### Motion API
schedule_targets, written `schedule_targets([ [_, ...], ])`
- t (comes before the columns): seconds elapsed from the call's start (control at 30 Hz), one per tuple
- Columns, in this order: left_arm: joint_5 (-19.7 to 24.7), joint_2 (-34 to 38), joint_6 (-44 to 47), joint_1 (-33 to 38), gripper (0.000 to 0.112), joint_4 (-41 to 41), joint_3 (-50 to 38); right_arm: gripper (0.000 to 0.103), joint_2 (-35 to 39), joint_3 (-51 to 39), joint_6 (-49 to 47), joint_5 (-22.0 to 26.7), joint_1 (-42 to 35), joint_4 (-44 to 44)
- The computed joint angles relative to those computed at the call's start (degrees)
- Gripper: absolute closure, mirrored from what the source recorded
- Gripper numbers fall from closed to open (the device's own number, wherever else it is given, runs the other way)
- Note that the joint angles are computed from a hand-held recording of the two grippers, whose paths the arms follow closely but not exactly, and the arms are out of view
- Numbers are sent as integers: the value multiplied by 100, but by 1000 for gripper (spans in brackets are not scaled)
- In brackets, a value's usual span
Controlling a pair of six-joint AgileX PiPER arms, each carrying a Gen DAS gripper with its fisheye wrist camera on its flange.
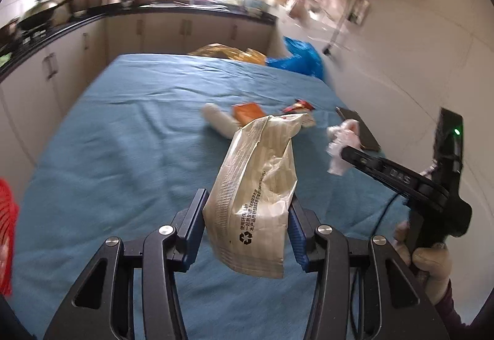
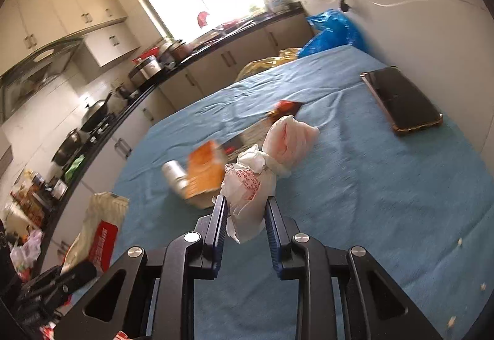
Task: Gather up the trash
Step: 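Lift the paper bag and plastic bundle and carry both over the red basket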
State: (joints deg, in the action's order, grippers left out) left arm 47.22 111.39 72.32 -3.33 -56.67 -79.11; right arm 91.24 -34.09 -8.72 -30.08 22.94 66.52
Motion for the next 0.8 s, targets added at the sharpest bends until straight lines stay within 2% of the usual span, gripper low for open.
schedule_targets([
  [0.2, 283, -31, 15, 775, 65, -170, -4, 76, 59, -428, -924, -207, 814, 941],
  [0.37, 453, 14, 4, 1317, 65, -279, -42, 76, 328, -797, -1262, -234, 1197, 1246],
  [0.6, -23, -83, 132, 1540, 65, -301, 176, 76, 749, -1333, -1501, -60, 1401, 1391],
  [0.8, -400, -192, 298, 1461, 65, -320, 406, 76, 945, -1497, -1497, 59, 1467, 1346],
])
